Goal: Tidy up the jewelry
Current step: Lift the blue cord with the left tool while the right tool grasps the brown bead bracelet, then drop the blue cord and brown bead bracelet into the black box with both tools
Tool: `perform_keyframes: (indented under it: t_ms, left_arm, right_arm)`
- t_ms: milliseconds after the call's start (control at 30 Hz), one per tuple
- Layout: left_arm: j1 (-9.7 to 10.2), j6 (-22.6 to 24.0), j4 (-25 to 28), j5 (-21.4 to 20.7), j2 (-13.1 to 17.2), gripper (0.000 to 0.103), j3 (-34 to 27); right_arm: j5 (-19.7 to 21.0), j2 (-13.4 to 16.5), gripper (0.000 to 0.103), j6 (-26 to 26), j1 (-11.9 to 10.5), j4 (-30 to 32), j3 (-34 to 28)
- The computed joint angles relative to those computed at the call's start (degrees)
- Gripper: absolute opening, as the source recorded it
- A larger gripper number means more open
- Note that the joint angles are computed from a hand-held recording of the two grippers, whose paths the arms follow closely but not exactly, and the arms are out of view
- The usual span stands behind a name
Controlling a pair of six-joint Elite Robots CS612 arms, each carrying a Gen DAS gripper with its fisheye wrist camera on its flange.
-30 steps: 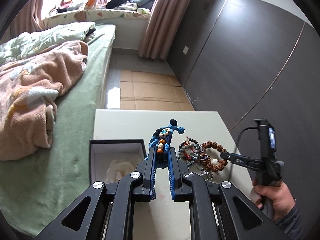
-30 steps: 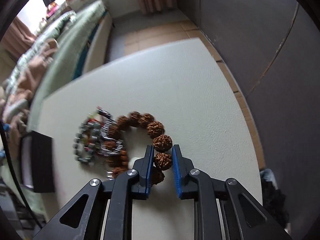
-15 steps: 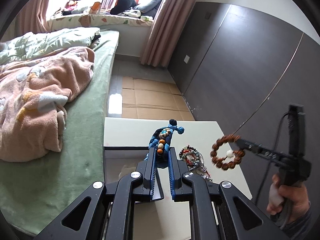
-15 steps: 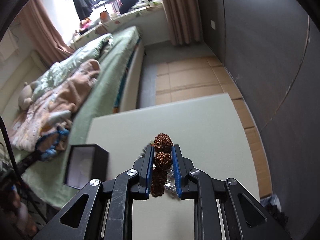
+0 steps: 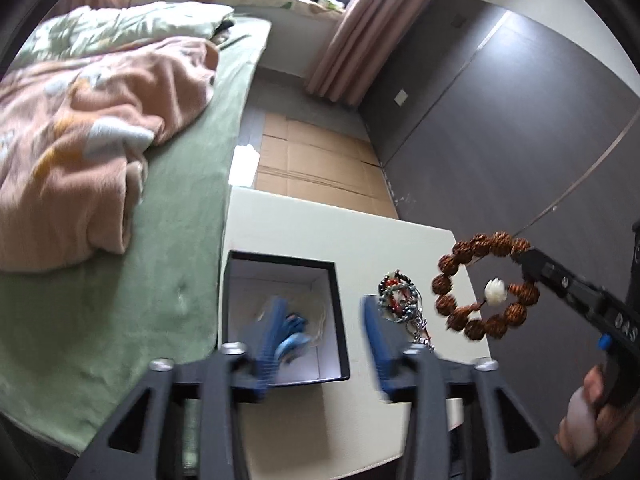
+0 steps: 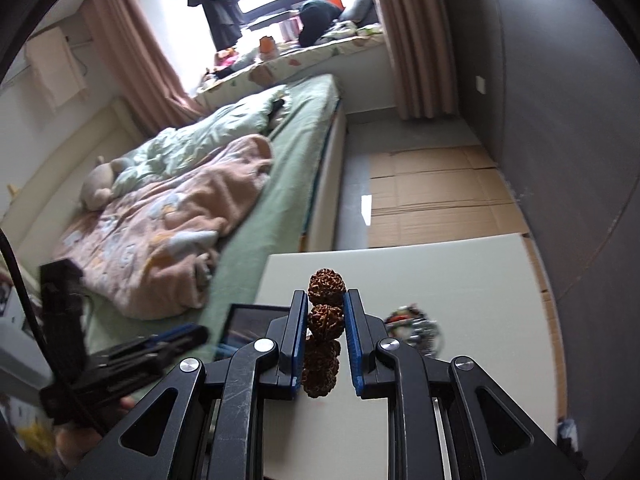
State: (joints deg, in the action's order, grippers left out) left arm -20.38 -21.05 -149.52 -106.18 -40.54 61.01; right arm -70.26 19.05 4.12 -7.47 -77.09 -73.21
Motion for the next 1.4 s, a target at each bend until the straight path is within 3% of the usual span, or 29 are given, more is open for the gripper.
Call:
perform_keyframes:
  t_ms: [67,100,300,667,733,767,800,1067,1400]
  left_arm:
    - [0.17,-1.06,-1.79,0.73,-0.42,0.067,1.14]
    - [0.34,-1.35,-2.66,1.03,-0.68,0.069,1.74]
    - [1.33,-3.01,-3.51,2.75,-1.81,0.069,3.9]
    - [3.02,-6.7,-5.08,5.04,-3.16,0.069,6.84]
    - [3.15,-6.87,-5.31,5.11,-3.34,0.069,7.12]
    - [3.15,-6.91,-5.39,5.13,-3.37,0.069,7.18]
    - [3.17,-6.9,-5.53,5.1,-3.42,0.069,7.28]
    - [2.51,-6.06,-8.53,4.54,-3.42,0.069,7.73]
    - [0.8,-4.72,-9.95,4.03,-3.01,0.069,7.07]
  right_arm:
    - [1.45,0.2,0.02,0.06,0.46,0.16,0.11]
    - [2.13,0.35,0.02,0.02,0.61,0.22,0.14]
    - [3.36,0.56,0.02,-0.62,2.0,0.55,1.98]
    - [0.77,-0.47,0.021,-2.9,4.61,1.53,6.88]
    - [5.83,-0.73,0.031,-1.87,4.13,2.13,7.85]
    - [8.08,-0.71,0.049,-1.15,3.86,2.06,8.0]
    - [8.28,-0.54,0.061,-0.35,3.76,1.51,7.66]
    - [7.53,1.66,0.062,4.36,2.21,-1.04,2.25]
    - [1.92,4.63,0.062,8.18,-0.01,-1.68,-5.05]
